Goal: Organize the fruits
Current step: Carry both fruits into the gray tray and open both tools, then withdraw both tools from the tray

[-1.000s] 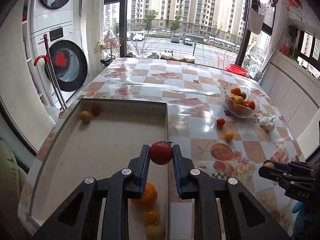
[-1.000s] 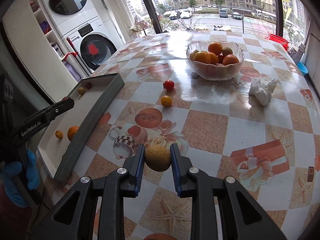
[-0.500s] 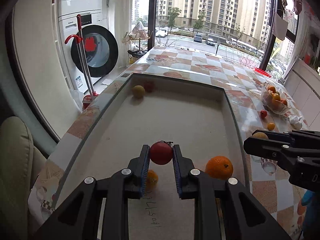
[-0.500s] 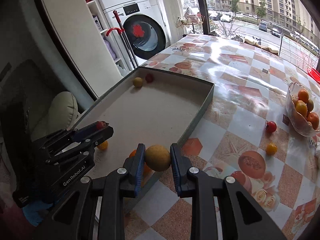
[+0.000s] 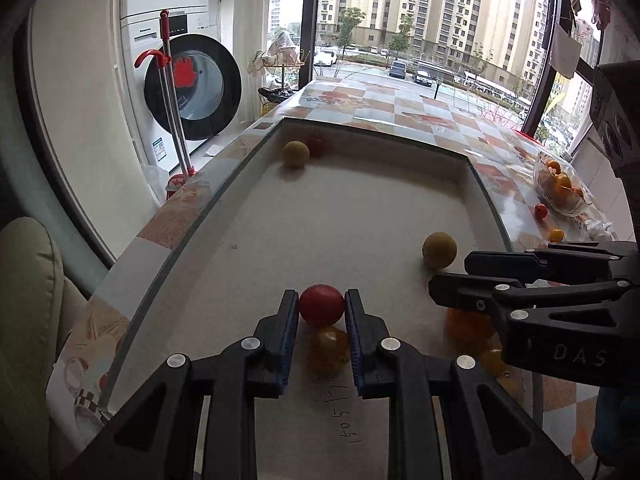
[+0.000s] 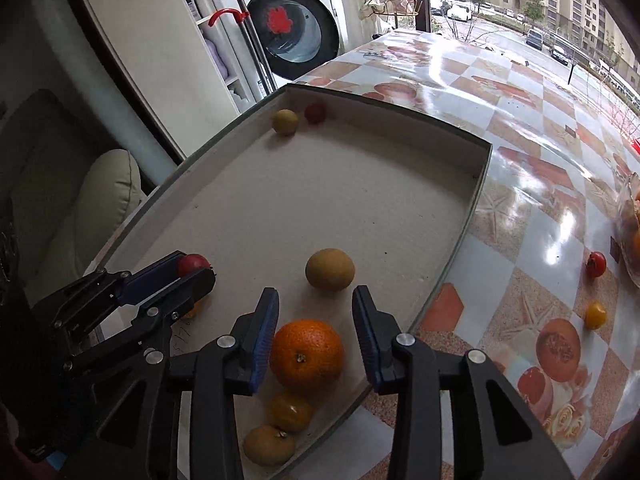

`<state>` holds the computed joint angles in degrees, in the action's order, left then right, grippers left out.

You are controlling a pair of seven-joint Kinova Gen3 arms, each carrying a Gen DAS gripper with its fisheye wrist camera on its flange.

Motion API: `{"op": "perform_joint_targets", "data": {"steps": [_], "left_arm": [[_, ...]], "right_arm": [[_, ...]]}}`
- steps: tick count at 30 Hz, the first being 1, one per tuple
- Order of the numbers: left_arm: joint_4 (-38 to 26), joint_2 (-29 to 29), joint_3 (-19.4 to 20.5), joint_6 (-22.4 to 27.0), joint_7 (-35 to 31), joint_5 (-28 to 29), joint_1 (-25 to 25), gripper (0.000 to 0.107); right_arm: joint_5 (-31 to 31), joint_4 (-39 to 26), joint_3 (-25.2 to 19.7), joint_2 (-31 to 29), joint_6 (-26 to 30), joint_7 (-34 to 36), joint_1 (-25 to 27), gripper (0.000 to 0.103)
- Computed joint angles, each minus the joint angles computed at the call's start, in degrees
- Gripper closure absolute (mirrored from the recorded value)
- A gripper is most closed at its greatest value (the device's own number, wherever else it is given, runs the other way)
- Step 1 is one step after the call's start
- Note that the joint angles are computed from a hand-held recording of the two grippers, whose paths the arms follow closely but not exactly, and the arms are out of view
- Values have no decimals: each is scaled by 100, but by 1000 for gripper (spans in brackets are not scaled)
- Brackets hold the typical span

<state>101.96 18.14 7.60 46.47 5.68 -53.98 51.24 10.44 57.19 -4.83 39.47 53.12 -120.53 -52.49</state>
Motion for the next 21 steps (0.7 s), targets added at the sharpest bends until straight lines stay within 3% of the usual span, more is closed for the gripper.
{"op": "perform_joint_targets", "data": {"steps": [4,6,7,8,9,10,11,16,21], "left_arm": [[116,-40,-16,-141,59,-83,53,83],[94,-19,204,4,191,-135,-79,77],[21,20,238,217,240,-93,-63,59],[-36,67,204,447,382,-115,22,24],[-8,62,69,584,615,-225,213,11],[71,2,-97,643,848,-379,436,6],[136,-63,-164,671,988,-509,554,6],[-235,-6,273,1066,634,-544,413,6],[-844,144,401,974,132,-804,681,6]], "right_arm": [[-5,160,-57,-101,-60,37,-37,60],[21,309,-21,-192,-230,-43,-54,56],[44,474,50,-283,-414,-126,-85,54],[63,644,16,-388,-647,-190,-35,39],[89,827,-73,-525,-880,-272,50,16],[197,1035,-56,-680,-1113,-447,36,9],[398,1255,67,-833,-1332,-680,-65,0],[1360,2312,592,-1568,-1905,-1845,-497,0],[1594,3326,1379,-2136,-1637,-3010,-949,0]]}}
